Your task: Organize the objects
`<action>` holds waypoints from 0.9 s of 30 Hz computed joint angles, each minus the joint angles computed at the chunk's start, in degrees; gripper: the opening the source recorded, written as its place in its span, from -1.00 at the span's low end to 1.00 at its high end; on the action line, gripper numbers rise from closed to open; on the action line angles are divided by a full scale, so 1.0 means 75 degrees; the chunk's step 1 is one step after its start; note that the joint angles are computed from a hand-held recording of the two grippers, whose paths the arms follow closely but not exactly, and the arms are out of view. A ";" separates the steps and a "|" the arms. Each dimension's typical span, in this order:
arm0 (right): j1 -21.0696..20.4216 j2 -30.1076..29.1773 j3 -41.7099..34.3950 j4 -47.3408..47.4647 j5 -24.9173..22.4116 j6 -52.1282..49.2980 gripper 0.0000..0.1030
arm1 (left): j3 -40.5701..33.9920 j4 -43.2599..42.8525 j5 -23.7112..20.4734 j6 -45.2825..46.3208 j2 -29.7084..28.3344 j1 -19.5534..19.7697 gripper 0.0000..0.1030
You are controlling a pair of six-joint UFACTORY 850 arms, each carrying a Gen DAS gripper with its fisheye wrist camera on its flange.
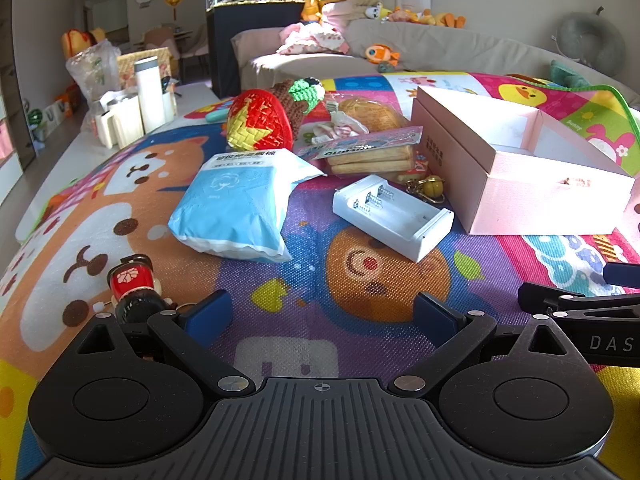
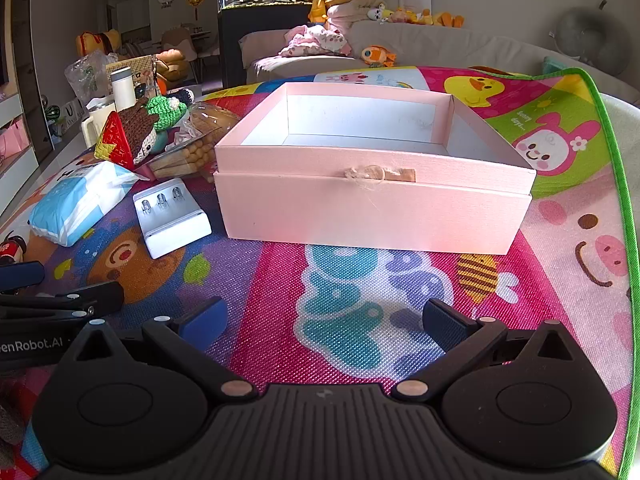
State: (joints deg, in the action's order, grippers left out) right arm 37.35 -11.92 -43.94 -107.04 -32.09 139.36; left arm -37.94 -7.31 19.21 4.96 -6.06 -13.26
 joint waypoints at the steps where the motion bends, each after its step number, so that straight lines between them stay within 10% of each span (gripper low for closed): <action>1: 0.0005 -0.0003 -0.0004 0.0015 -0.0006 -0.0016 1.00 | 0.0000 0.0000 0.0000 0.0000 0.0000 0.0000 0.95; 27: -0.0019 -0.0012 -0.0006 -0.0072 0.0021 0.0067 1.00 | 0.0108 -0.0706 0.0042 0.0703 0.0100 -0.0098 0.95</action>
State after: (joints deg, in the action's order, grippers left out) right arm 37.21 -12.01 -43.98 -107.58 -31.94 139.87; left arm -37.13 -12.61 19.52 10.23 -5.31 -14.00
